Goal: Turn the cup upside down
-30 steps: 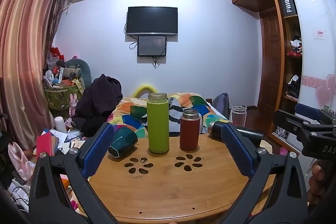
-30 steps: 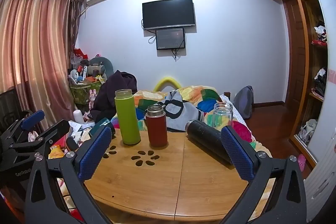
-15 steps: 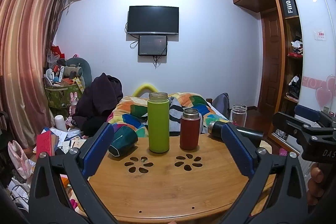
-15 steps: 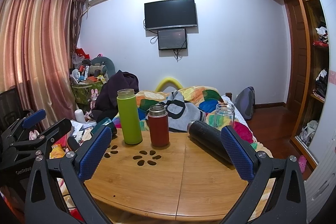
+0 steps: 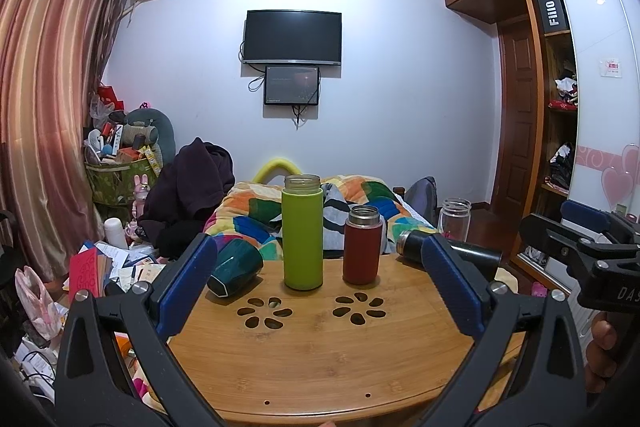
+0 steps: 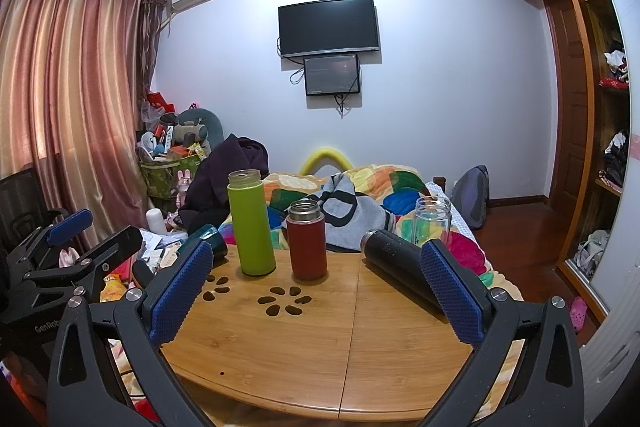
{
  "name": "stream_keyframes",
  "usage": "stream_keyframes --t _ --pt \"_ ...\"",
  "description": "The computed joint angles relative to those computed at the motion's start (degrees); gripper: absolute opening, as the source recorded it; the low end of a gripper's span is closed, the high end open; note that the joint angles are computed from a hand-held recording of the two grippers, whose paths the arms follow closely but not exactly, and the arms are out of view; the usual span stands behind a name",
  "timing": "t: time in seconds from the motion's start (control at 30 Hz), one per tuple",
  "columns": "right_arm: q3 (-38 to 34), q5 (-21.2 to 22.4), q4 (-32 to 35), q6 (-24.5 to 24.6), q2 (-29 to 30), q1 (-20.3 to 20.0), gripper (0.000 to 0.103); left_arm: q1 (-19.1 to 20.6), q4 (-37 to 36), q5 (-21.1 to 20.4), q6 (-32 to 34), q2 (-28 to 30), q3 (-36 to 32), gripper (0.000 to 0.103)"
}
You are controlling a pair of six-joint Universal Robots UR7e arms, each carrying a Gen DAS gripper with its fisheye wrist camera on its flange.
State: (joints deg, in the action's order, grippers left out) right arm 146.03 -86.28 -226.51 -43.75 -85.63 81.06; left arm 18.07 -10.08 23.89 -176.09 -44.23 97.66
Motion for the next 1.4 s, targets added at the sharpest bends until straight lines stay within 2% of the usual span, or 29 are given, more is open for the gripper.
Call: stream_keyframes --t 1.4 --pt "0.3 -0.3 -0.4 -0.1 0.1 0.5 0.103 0.3 -0.7 0.1 0.1 -0.6 0.8 0.103"
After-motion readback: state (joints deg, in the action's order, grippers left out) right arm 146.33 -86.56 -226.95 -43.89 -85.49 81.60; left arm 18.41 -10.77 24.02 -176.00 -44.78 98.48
